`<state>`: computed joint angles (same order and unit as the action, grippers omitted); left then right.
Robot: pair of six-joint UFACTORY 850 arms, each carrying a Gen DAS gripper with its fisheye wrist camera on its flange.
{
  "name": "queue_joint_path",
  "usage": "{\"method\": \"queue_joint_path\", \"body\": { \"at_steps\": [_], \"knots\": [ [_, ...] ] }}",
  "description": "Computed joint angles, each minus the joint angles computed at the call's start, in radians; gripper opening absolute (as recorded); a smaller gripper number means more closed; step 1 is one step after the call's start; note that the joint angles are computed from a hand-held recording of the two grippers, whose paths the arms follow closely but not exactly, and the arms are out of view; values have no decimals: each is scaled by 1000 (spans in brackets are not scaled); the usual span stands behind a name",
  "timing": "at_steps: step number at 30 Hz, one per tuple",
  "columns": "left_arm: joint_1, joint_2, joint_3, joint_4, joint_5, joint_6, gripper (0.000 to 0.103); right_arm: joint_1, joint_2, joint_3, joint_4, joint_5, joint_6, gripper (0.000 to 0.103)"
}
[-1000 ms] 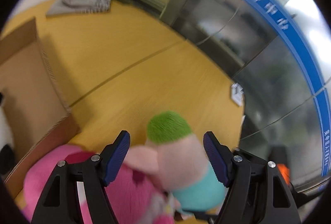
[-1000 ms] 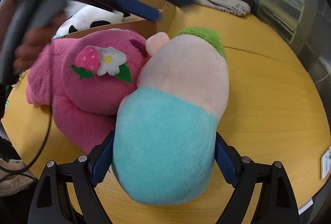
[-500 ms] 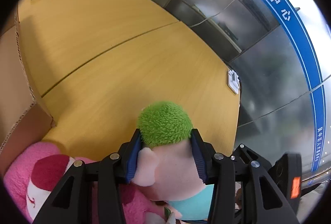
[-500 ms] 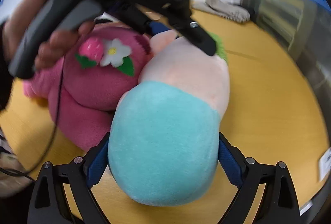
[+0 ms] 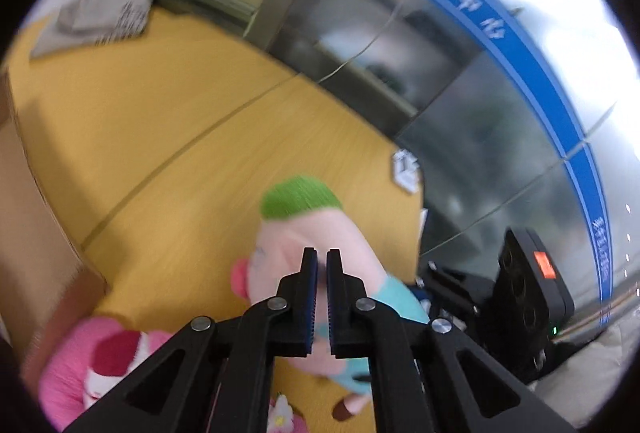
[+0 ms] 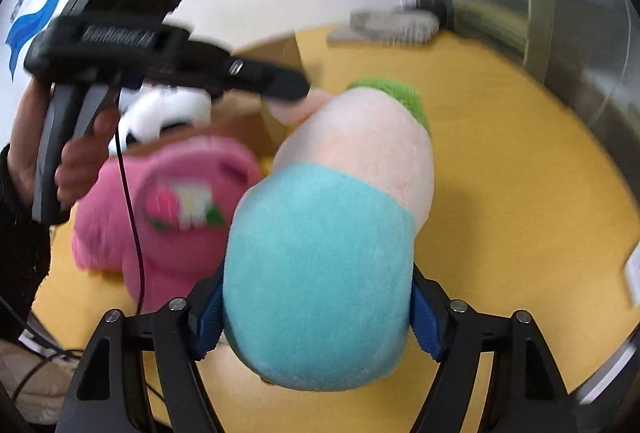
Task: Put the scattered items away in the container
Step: 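Close the left gripper on the green-haired head while the right gripper holds the body, then lower the teal-and-pink plush into the box with both grippers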
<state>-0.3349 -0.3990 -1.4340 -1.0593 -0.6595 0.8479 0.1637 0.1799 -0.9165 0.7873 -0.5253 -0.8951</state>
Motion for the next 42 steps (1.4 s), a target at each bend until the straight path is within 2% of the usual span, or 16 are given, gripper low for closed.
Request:
{"method": "queue_joint_path", "body": {
  "at_steps": [3,4,6,7,8,10,13,17,20,24,29,33,35,37,40,42],
  "knots": [
    [42,42,21,-58,7,51,4,44,-19,-64,-6,57,-10,78],
    [61,57,29,-83,12,73,8,58,-24,-83,1,67,-19,78],
    [104,84,38,-127,22,107,28,93,-43,-125,-3,89,-45,78],
    [129,95,38,-147,25,118,50,115,-60,-153,-5,99,-63,78],
    [153,104,34,-163,32,124,66,135,-69,-174,-5,104,-81,78],
    [198,105,7,-160,35,113,76,194,-106,-230,-25,122,-101,78],
    [253,71,-67,-79,15,50,77,284,-193,-348,-79,139,-113,78],
    [304,-15,-175,100,-6,-98,77,368,-339,-500,-248,151,4,78],
    [339,-106,-252,196,-52,-184,77,400,-461,-607,-413,127,149,78],
    [360,-241,-349,239,-140,-242,73,416,-559,-658,-557,103,283,77],
    [344,-324,-409,333,-200,-304,65,416,-604,-664,-648,67,358,77],
    [323,-365,-453,453,-239,-387,62,434,-618,-639,-801,78,469,77],
    [312,-380,-473,511,-249,-428,61,431,-613,-621,-825,76,493,78],
    [307,-394,-492,544,-257,-459,61,427,-621,-631,-825,59,520,82],
    [292,-422,-534,608,-277,-515,61,438,-615,-614,-936,67,628,87],
    [280,-436,-559,654,-290,-542,61,441,-616,-625,-955,36,655,91]
  ]
}}
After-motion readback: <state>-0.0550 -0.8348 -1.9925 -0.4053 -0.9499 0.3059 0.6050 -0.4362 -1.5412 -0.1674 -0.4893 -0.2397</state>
